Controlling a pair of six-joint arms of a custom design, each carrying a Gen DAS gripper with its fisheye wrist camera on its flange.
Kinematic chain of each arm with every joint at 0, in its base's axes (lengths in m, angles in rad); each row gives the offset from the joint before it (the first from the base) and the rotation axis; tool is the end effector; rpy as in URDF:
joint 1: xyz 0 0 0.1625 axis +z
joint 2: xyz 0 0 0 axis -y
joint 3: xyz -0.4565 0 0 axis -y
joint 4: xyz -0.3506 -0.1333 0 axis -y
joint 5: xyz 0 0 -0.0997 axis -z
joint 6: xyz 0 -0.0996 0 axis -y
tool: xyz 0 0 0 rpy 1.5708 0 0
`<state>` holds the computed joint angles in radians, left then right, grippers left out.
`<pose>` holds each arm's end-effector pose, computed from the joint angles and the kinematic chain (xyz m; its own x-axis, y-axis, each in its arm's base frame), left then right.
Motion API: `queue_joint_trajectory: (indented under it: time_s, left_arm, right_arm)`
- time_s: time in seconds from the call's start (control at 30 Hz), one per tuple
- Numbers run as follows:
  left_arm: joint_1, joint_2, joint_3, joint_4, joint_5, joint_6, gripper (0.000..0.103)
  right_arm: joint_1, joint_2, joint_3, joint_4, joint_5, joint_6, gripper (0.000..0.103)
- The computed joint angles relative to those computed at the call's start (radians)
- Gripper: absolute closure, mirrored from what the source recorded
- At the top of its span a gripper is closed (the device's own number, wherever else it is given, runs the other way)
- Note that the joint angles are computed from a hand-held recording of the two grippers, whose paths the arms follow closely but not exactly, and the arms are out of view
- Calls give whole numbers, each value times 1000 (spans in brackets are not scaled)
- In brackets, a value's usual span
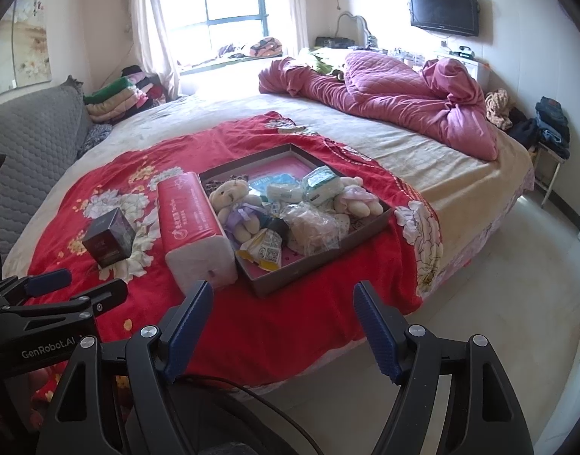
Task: Organize soft objects
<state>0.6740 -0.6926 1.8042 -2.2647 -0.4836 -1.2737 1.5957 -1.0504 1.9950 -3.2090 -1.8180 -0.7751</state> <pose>-0.3142 -0.5344 0.0569 -0.6857 -0.3735 -0.6248 0.1999 0.7287 -0.6550 0.1231 -0.5680 0.2640 -0.6818 -0.4435 0.5818 -0.6947 0.6417 -0.3250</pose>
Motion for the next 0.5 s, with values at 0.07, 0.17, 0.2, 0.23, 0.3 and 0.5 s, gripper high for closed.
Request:
queue_joint_trajectory:
  time_s: [0.07, 0.17, 0.2, 0.23, 0.3, 0.5]
  left_arm:
    - [0, 2, -3, 7, 1, -1, 15]
    - [0, 3, -9, 21, -2, -6, 15]
    - [0, 4, -11, 31, 0, -14, 15]
    - [-1, 5, -10, 28, 2, -10, 15]
    - [-1, 6, -12, 33, 1, -11, 15]
    - [0, 7, -19, 53, 2, -21, 15]
  right_arm:
    - [1, -1, -1, 7, -3, 2, 26]
    - [0, 0, 1, 1, 0, -2, 26]
    - [0, -1, 2, 0, 1, -3, 26]
    - [-1, -2, 4, -4, 4, -5, 26]
    - [0, -2, 6, -7, 3, -7, 26]
    - [3, -3, 9, -19, 4, -13, 26]
